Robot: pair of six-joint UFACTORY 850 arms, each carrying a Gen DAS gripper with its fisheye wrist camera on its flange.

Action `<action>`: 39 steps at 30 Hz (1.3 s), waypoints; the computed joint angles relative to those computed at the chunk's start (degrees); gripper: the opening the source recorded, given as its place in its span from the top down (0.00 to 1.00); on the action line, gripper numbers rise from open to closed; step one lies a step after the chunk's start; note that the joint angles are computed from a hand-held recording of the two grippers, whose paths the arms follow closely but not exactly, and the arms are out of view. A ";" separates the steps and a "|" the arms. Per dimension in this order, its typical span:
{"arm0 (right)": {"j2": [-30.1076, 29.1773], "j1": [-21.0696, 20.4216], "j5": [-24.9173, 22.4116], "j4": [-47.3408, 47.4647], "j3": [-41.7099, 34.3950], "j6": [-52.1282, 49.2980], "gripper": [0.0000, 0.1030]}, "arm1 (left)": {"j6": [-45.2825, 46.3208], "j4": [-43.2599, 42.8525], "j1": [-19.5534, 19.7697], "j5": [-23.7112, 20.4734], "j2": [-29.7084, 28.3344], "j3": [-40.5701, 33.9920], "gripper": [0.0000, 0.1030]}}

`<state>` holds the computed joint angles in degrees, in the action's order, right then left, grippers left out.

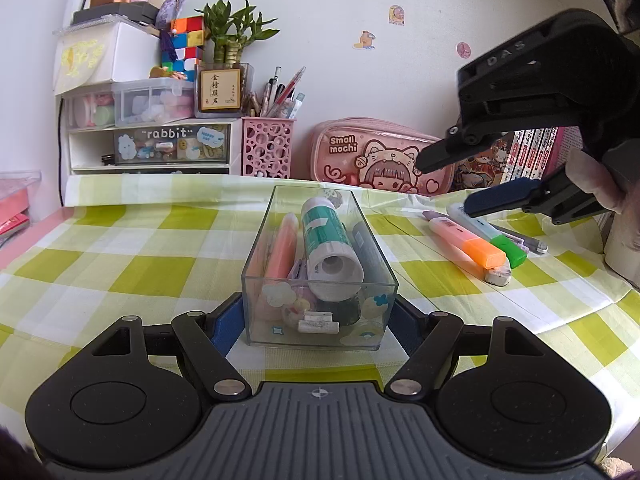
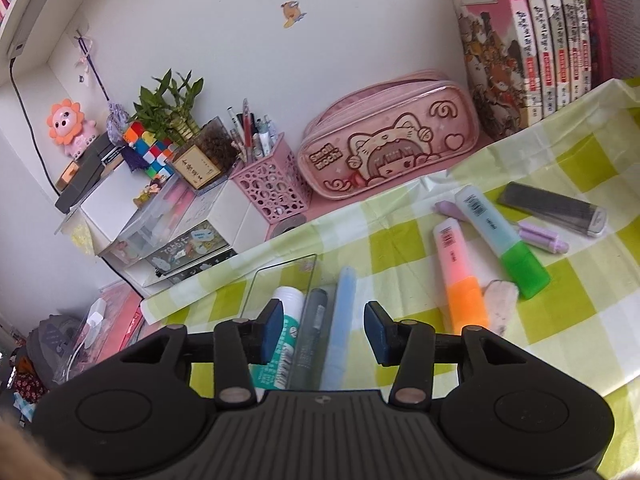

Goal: Organize stationery
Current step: 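Move the right tool over the lilac pen beside the green highlighter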

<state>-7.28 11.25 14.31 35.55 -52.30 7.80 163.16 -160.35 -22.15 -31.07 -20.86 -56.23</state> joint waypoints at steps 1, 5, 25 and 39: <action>0.45 -0.25 0.46 0.47 0.60 -0.26 0.49 | -0.03 0.05 0.03 -0.01 -0.01 -0.01 0.28; 1.80 -1.10 2.02 3.60 2.60 -3.12 0.38 | 0.01 -0.01 0.00 0.00 0.00 0.00 0.28; 1.37 -3.65 11.45 28.24 5.92 -37.42 0.24 | 0.01 0.00 0.00 -0.02 0.01 0.02 0.28; -3.67 -2.71 18.95 45.60 2.19 -61.85 0.32 | 0.03 -0.01 0.00 -0.02 0.01 0.03 0.28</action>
